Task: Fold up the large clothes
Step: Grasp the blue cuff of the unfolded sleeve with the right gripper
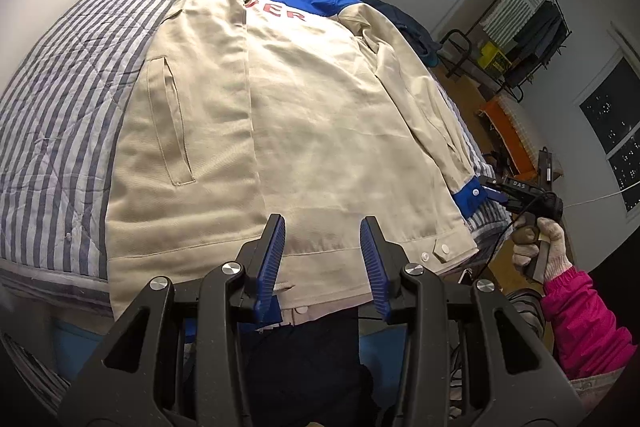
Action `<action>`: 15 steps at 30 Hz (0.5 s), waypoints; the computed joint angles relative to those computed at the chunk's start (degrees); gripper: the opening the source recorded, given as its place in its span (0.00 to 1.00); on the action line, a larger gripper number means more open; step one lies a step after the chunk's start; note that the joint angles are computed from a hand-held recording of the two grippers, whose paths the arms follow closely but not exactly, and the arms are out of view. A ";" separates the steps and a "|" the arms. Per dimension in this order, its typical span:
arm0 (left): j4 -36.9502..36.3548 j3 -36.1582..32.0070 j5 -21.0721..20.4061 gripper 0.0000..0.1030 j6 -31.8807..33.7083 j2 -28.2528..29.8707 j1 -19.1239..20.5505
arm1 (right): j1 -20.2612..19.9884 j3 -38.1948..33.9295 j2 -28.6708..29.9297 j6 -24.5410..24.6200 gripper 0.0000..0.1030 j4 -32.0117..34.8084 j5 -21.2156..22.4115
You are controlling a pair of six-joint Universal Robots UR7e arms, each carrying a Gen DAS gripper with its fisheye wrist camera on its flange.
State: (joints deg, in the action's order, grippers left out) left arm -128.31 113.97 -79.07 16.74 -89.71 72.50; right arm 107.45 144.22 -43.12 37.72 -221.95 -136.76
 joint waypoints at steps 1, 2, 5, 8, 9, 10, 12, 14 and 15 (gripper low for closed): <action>0.01 -0.07 -0.04 0.38 -0.03 0.00 0.10 | -0.55 -0.37 0.27 -0.27 0.58 0.36 0.75; 0.07 -0.16 -0.09 0.38 -0.06 0.02 0.20 | -0.78 -0.82 0.48 -0.35 0.58 1.11 0.74; 0.34 -0.17 -0.14 0.38 -0.29 -0.07 0.43 | 0.22 -1.88 0.72 0.47 0.40 3.87 -1.80; 0.35 -0.11 -0.24 0.38 -0.14 -0.07 0.50 | 2.25 -2.53 -0.07 2.08 0.16 7.91 -4.78; 0.18 -0.02 -0.28 0.38 -0.25 -0.06 0.47 | 2.78 -2.61 -0.05 1.63 0.12 7.61 -5.23; 0.14 0.01 -0.38 0.38 -0.22 -0.05 0.54 | 3.71 -2.81 0.05 1.43 0.06 7.35 -5.89; 0.09 0.12 -0.71 0.38 -0.31 -0.03 0.62 | 5.47 -3.41 0.02 1.91 0.03 8.11 -7.66; 0.28 0.15 -1.17 0.38 -0.15 -0.06 0.68 | 6.66 -3.90 -0.37 2.39 0.01 9.39 -9.10; 0.31 0.27 -1.25 0.38 0.09 -0.15 0.67 | 7.13 -4.21 -0.54 2.63 0.01 10.14 -9.67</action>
